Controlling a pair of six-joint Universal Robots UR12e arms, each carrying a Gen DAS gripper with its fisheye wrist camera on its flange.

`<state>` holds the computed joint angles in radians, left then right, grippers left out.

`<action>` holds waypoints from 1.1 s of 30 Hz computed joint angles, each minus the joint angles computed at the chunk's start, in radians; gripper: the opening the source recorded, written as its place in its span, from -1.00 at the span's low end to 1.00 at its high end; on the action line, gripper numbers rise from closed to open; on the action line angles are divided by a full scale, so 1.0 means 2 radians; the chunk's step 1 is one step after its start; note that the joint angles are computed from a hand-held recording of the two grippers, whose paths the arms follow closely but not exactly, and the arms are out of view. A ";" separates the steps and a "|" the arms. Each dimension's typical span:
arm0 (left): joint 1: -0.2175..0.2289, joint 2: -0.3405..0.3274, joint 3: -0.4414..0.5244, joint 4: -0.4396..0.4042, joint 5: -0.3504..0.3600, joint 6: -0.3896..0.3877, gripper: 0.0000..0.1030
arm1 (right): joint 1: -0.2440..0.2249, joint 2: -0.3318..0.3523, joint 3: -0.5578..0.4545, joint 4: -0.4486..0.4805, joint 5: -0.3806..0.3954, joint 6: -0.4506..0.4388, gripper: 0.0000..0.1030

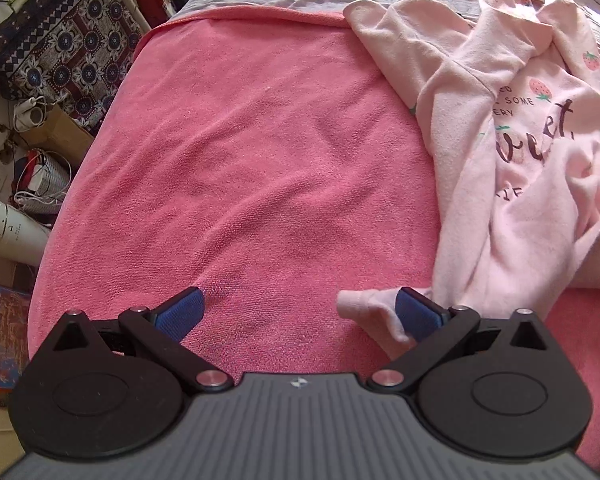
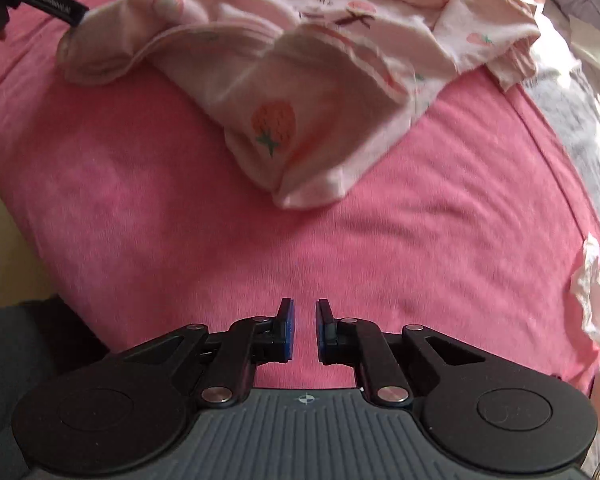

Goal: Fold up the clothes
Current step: 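Grasp the sweatshirt hem with the right gripper and lift it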

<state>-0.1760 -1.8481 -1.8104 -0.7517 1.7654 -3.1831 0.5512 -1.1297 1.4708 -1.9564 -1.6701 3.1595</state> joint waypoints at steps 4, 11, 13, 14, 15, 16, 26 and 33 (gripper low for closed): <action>0.001 0.009 -0.013 0.019 -0.002 0.088 0.99 | -0.004 -0.018 0.022 0.020 0.009 0.061 -0.58; -0.001 0.024 -0.033 0.020 -0.011 0.159 0.99 | -0.019 -0.026 0.048 -0.174 0.036 0.182 0.27; -0.003 0.024 -0.032 0.021 -0.014 0.155 0.99 | -0.030 -0.013 0.034 -0.206 0.053 0.189 0.32; -0.003 0.023 -0.032 0.022 -0.018 0.155 0.99 | -0.033 -0.009 0.031 -0.218 0.051 0.181 0.38; -0.003 0.023 -0.032 0.023 -0.021 0.155 0.99 | -0.032 -0.002 0.026 -0.226 0.039 0.163 0.39; -0.004 0.022 -0.031 0.025 -0.025 0.155 0.99 | -0.030 0.004 0.021 -0.232 0.025 0.140 0.40; -0.003 0.021 -0.033 0.059 -0.028 0.152 0.99 | -0.028 0.014 -0.009 -0.218 0.036 0.029 -0.85; -0.003 -0.017 -0.004 0.125 0.037 0.109 1.00 | -0.035 0.005 -0.013 -0.253 0.013 0.049 -0.85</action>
<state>-0.1821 -1.8814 -1.8177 -0.5015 1.8386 -2.9645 0.4819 -1.1195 1.4440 -2.4620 -1.6442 3.2579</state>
